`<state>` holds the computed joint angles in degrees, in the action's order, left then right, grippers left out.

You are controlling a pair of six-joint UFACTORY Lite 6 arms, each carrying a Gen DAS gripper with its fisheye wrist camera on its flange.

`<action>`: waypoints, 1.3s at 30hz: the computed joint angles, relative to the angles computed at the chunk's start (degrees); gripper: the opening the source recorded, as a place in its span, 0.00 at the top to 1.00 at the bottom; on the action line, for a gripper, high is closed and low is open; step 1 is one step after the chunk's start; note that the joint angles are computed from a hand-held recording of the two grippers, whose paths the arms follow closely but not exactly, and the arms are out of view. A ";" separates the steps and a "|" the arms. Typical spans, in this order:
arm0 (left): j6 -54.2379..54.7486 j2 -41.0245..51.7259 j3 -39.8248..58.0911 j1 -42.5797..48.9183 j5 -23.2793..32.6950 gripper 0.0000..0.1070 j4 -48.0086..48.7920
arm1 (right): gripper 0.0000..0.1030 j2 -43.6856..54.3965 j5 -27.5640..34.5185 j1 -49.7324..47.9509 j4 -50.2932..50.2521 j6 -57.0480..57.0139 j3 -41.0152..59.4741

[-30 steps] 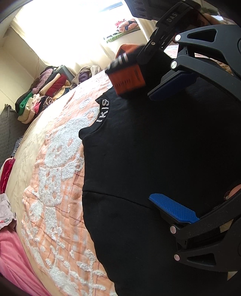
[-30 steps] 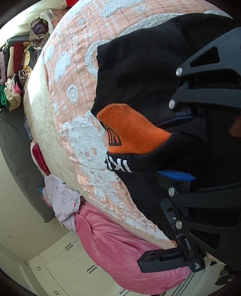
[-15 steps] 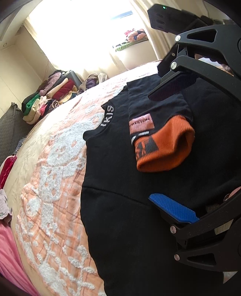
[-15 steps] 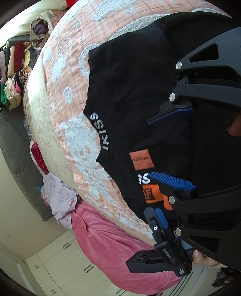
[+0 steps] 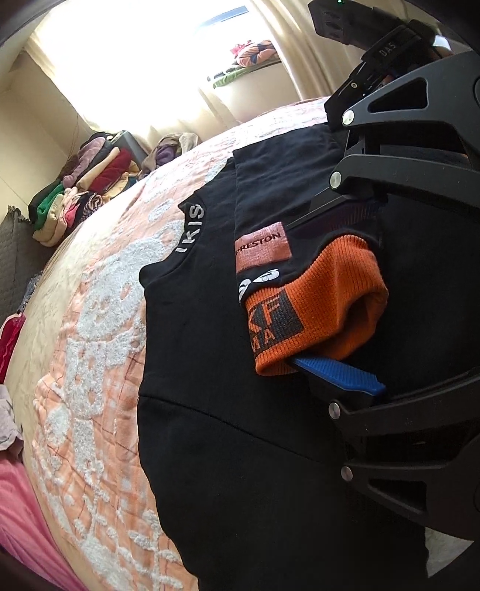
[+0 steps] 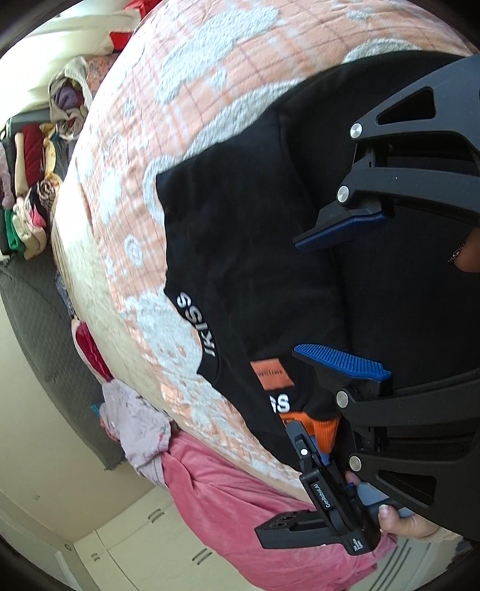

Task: Fold small clothes
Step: 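Lower the cuff onto the shirt body and open the right tool, then move the left tool to the other orange sleeve cuff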

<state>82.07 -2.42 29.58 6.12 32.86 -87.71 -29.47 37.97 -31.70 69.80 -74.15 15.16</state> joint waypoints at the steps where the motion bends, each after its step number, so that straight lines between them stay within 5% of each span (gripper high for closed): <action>1: -0.03 -0.02 -0.01 0.64 0.17 0.50 0.42 | 0.49 0.20 0.64 -1.33 -0.18 -0.54 -0.02; 8: -3.84 -0.29 -0.24 3.10 1.72 0.45 4.60 | 0.49 0.98 4.69 -10.15 -0.95 -4.43 -0.52; 15: 1.36 -3.64 -3.95 -4.38 -5.96 0.45 -4.95 | 0.49 2.81 5.97 -12.77 -0.35 -6.15 -0.60; 20: 8.47 -3.88 -5.19 -4.57 -5.34 0.91 -12.30 | 0.49 2.34 7.80 -15.38 -1.35 -6.53 -0.79; 27: 1.88 -9.20 -5.20 2.66 2.94 0.93 -1.62 | 0.49 1.81 8.20 -17.13 -2.17 -6.28 -0.31; 33: -7.02 -13.77 -4.35 5.07 1.97 0.90 10.54 | 0.49 2.35 4.60 -16.07 -2.06 -5.90 0.42; 39: -7.81 -18.16 -4.23 9.01 1.72 0.76 12.62 | 0.49 3.31 1.94 -13.42 -1.69 -5.32 1.42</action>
<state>74.25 -20.58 25.35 15.13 34.58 -75.10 -26.16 39.91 -45.12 68.11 -79.48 16.58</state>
